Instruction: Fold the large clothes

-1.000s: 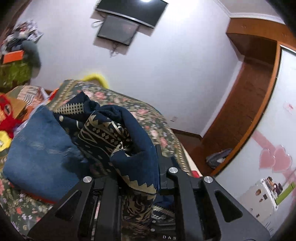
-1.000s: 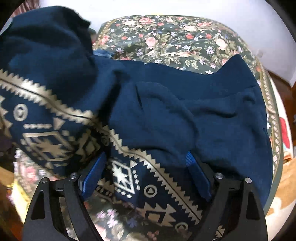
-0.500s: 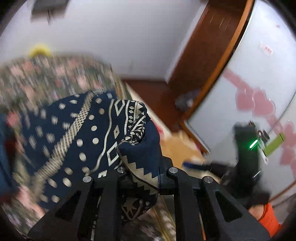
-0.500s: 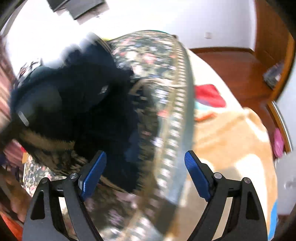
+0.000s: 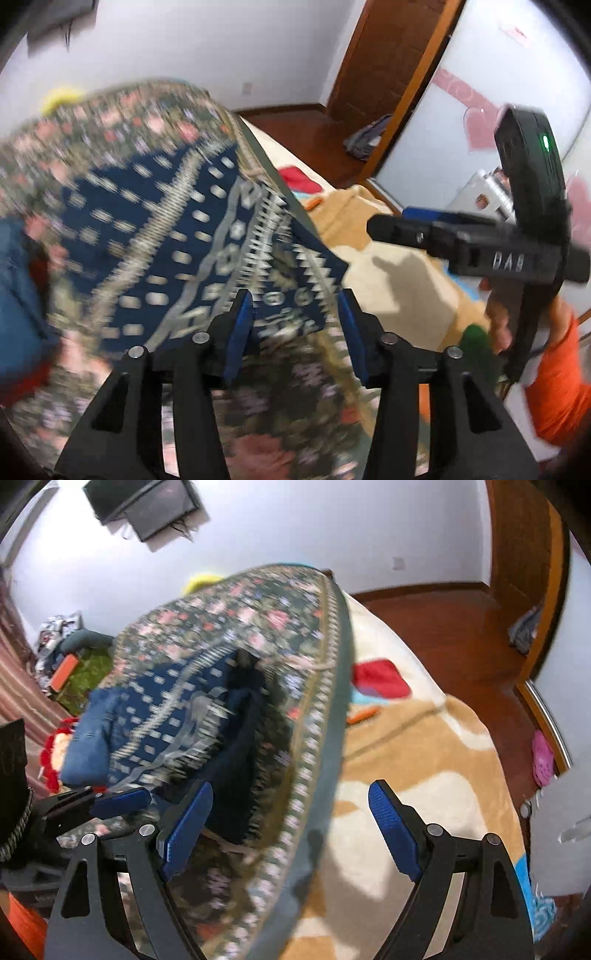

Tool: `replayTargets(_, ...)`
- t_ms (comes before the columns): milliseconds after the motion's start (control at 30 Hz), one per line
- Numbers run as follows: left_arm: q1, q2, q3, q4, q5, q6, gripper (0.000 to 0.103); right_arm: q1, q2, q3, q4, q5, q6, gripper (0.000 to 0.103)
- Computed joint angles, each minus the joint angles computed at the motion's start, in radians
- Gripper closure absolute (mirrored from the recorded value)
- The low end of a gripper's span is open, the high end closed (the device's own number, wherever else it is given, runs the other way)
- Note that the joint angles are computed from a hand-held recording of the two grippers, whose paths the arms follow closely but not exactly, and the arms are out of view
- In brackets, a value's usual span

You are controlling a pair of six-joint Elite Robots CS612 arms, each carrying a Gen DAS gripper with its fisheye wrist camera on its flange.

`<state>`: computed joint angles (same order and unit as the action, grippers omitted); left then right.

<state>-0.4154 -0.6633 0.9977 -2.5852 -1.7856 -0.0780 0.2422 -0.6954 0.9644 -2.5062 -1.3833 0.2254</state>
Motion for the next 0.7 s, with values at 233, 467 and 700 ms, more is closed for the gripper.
replayTargets(233,0.011,-0.039,0.073,-0.089,0.202,0.0,0.039,0.023,0.07,-0.119,0.051,0.077,-0.016,0.018)
replayTargets(467,0.046,0.009,0.02,0.014,0.18,-0.082,0.034,0.03,0.129,-0.196,0.193,0.063,-0.028,0.018)
replayTargets(700,0.076,0.004,0.073,-0.041,0.054,-0.184,0.023,0.005,0.105,-0.121,0.217,0.081,-0.003,0.016)
